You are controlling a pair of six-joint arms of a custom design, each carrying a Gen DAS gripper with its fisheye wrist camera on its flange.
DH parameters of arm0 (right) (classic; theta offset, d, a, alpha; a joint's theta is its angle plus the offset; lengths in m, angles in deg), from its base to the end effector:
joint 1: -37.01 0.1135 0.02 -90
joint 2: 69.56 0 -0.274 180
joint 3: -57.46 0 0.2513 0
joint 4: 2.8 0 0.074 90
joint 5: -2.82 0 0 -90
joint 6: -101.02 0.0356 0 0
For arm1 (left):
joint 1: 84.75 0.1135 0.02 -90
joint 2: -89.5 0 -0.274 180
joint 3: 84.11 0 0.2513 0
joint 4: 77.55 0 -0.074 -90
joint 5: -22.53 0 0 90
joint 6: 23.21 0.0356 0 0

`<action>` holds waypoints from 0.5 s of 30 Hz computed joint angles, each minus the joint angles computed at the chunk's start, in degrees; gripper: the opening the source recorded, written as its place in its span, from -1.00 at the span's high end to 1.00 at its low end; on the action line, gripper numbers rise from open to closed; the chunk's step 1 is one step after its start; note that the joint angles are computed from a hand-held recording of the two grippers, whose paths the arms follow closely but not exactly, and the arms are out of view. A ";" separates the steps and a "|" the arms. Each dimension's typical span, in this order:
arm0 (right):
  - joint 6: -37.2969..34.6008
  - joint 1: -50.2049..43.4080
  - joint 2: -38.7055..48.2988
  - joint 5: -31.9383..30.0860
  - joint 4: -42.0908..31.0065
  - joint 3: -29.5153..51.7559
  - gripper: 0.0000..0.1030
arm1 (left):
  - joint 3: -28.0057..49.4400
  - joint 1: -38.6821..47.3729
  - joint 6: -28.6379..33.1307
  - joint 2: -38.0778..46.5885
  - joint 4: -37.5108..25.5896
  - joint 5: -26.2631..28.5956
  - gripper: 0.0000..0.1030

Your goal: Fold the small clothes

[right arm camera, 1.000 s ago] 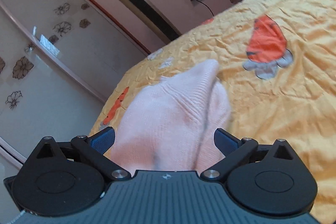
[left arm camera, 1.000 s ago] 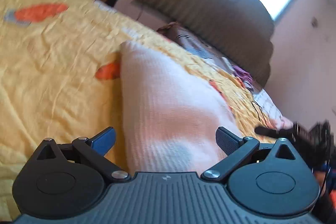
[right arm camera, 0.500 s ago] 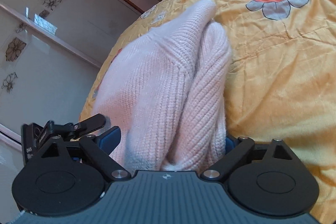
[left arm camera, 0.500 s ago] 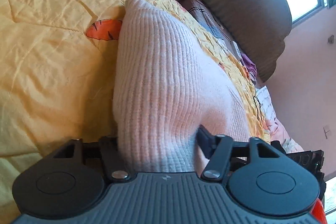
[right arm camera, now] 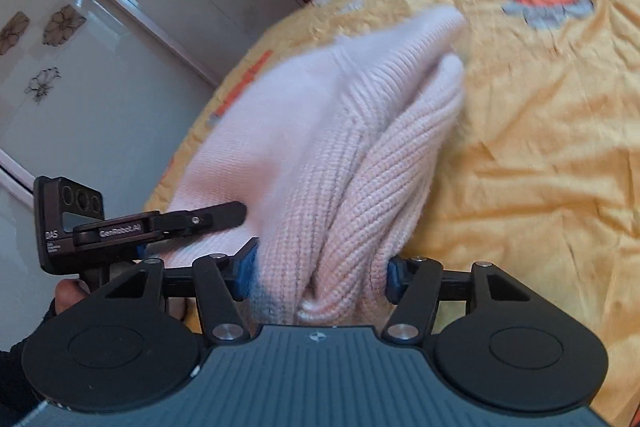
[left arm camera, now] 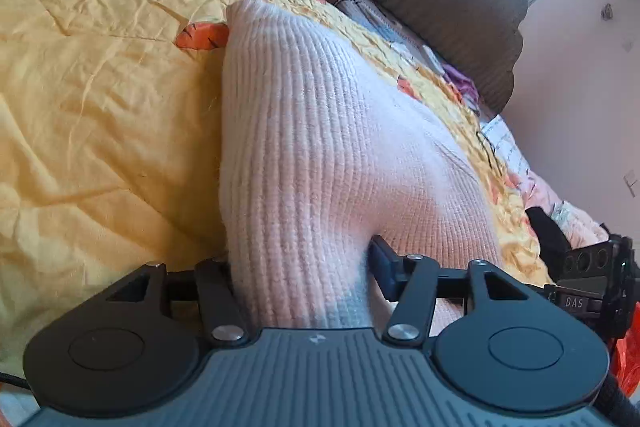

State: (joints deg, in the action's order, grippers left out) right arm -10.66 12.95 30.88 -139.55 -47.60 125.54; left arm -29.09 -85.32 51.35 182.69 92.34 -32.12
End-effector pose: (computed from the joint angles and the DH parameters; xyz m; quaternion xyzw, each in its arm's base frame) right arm 0.2884 -0.0979 0.1551 -0.0308 0.8926 0.3650 0.2629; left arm 0.3012 -0.0236 0.1549 -0.0080 0.8968 -0.3282 0.2965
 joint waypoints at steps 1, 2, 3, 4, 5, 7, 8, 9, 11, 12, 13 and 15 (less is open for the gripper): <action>1.95 -1.01 1.06 -2.31 3.05 -1.85 -0.21 | -0.59 -0.05 -0.24 -2.08 -0.87 -1.02 -0.31; 4.21 -1.95 1.10 -4.09 4.40 -2.78 -0.28 | -1.64 -0.20 0.08 -4.75 -1.33 -2.56 -0.33; 6.37 -2.46 -0.01 -3.98 4.46 -3.36 -0.36 | -3.28 -0.47 1.18 -8.49 -1.66 -5.23 -0.33; 8.35 -2.94 -2.40 -3.25 5.59 -4.87 -0.38 | -4.88 -0.86 2.56 -12.21 -2.03 -8.01 -0.33; 9.69 -3.79 -5.12 -2.97 7.30 -6.95 -0.39 | -7.09 -1.38 4.28 -16.94 -1.99 -11.76 -0.33; 10.75 -5.68 -14.19 -0.52 10.77 -13.04 -0.39 | -11.19 -3.12 6.74 -25.78 -1.99 -19.50 -0.51; 10.60 -6.28 -20.15 2.78 12.22 -16.43 -0.44 | -13.42 -3.78 8.03 -30.07 -1.98 -22.17 -0.58; 9.86 -6.71 -25.92 6.23 13.10 -19.54 -0.55 | -15.18 -4.49 9.53 -33.15 -2.00 -23.73 -0.62; 7.11 -7.81 -33.94 10.54 11.73 -23.57 -0.65 | -17.06 -7.00 10.97 -36.06 -3.26 -26.00 -0.62; 6.89 -8.08 -36.12 12.05 11.15 -24.90 -0.62 | -17.49 -8.67 11.34 -36.05 -3.60 -26.50 -0.62; 6.36 -8.92 -37.45 11.51 10.19 -25.74 -0.62 | -17.79 -11.26 11.25 -35.47 -3.26 -28.05 -0.62; 6.78 -9.87 -40.60 8.80 9.42 -27.15 -0.62 | -20.16 -16.01 11.81 -34.99 1.46 -31.24 -0.62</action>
State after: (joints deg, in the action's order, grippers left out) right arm -3.87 3.08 -9.72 -130.75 -38.19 98.38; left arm -49.25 -101.33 63.16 147.70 93.80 -63.36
